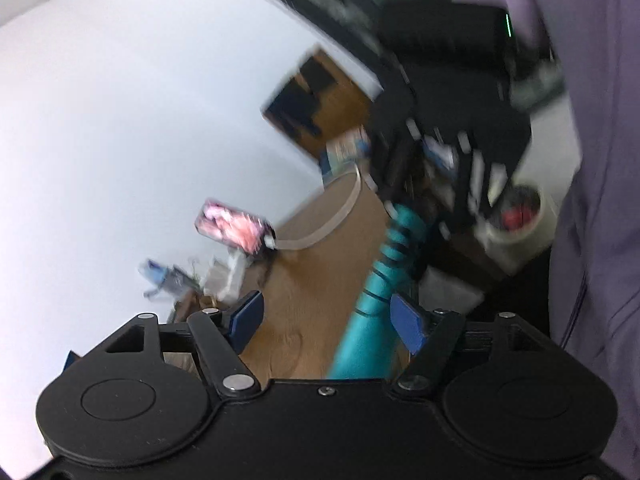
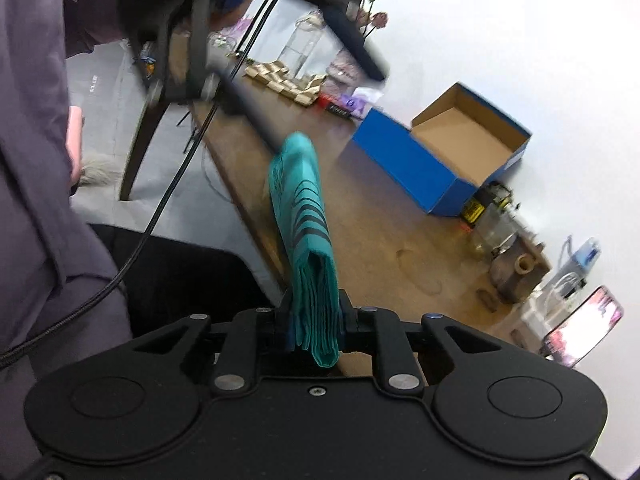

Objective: Fold shopping bag
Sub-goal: 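Grasp the hanging strip with the left gripper while the right gripper holds its end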

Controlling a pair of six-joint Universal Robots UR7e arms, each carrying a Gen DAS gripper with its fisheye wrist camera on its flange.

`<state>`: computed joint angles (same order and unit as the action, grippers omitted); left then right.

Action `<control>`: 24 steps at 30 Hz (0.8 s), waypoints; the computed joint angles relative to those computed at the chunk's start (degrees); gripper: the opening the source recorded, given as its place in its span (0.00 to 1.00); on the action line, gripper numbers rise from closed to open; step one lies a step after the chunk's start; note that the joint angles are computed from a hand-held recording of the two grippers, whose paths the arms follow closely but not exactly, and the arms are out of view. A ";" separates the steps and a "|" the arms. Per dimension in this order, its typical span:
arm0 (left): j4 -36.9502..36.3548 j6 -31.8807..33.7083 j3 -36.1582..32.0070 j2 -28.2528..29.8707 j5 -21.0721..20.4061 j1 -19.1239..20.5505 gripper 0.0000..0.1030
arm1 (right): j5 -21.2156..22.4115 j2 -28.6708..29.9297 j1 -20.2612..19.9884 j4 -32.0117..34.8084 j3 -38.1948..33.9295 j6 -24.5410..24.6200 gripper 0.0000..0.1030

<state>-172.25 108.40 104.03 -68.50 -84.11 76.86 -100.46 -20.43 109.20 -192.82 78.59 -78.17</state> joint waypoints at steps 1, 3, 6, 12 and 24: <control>-2.02 0.91 0.49 0.83 1.82 -0.46 0.67 | -0.38 0.27 0.31 -0.92 -0.21 -0.86 0.18; -6.07 3.90 0.89 2.70 2.55 -0.56 0.67 | -0.73 0.80 0.74 -2.52 -0.56 -3.09 0.18; -11.45 8.06 0.50 5.25 -0.86 0.50 0.67 | -0.02 2.45 1.36 -6.42 -1.89 -10.68 0.17; -15.64 8.96 -0.32 7.87 -2.41 1.49 0.47 | 5.59 4.71 0.71 -12.95 -2.09 -29.72 0.17; -22.44 18.70 -3.78 12.97 -14.32 6.69 0.18 | 15.28 6.42 -1.77 -13.45 -3.45 -44.90 0.18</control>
